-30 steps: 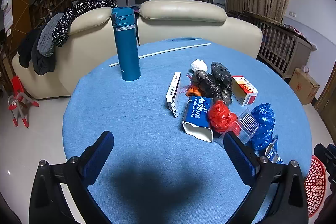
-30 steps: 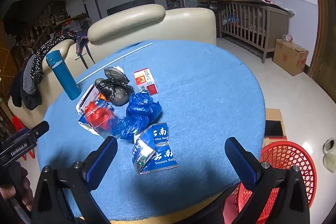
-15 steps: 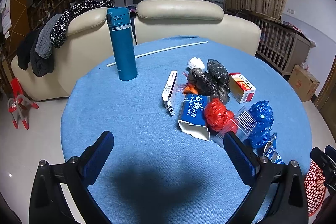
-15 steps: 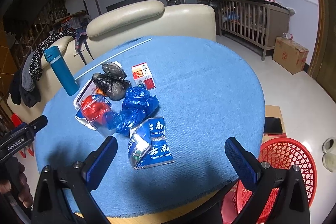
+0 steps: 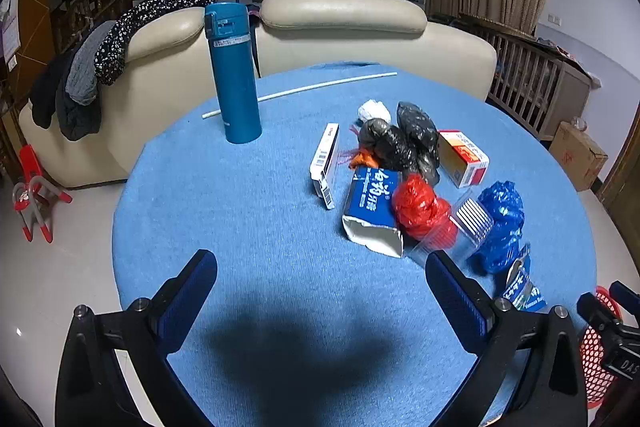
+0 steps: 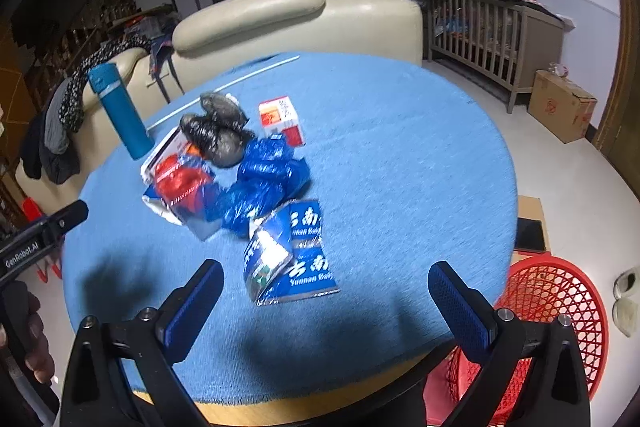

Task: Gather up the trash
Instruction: 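Move both tools back and lower the right tool onto the blue-and-white carton, then close the right tool on the carton while the left tool grasps the clear plastic container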

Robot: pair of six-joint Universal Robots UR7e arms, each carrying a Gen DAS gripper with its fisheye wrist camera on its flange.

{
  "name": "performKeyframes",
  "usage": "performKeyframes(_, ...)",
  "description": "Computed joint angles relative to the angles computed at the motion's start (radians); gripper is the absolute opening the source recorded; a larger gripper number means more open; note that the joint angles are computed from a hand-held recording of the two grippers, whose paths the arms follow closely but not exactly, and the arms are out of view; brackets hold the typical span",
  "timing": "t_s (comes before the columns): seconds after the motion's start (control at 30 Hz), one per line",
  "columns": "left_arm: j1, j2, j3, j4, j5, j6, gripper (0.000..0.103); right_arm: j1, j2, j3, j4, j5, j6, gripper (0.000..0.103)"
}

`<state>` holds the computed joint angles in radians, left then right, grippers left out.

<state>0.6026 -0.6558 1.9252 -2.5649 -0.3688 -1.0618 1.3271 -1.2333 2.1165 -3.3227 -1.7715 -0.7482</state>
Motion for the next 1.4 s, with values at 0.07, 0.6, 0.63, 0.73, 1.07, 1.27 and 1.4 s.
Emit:
performKeyframes(0.07, 0.002, 0.006, 0.003, -0.017, -0.009, 0.012, 0.103, 0.002, 0.013, 0.000, -0.001, -0.007, -0.014, 0.103)
performKeyframes(0.6, 0.042, 0.066, -0.033, -0.188, -0.080, 0.175, 0.103, 0.046, 0.245, -0.161, -0.031, -0.105, -0.079, 0.069)
performKeyframes(0.63, 0.044, 0.071, -0.041, -0.190, -0.082, 0.184, 0.103, 0.048, 0.252, -0.171, -0.011, -0.120, -0.082, 0.046)
performKeyframes(0.73, 0.050, 0.085, -0.067, -0.197, -0.085, 0.215, 0.103, 0.035, 0.231, -0.164, 0.025, -0.081, -0.074, 0.045)
performKeyframes(1.07, 0.070, 0.207, -0.269, -0.183, -0.121, 0.377, 0.103, -0.025, 0.129, -0.127, 0.072, 0.031, -0.030, 0.045)
performKeyframes(1.27, 0.092, 0.244, -0.390, -0.010, -0.130, 0.246, 0.103, -0.059, 0.095, -0.122, 0.104, 0.073, -0.008, 0.045)
performKeyframes(1.4, 0.088, 0.275, -0.484, 0.209, -0.078, 0.083, 0.103, -0.072, 0.091, -0.133, 0.126, 0.091, 0.008, 0.045)
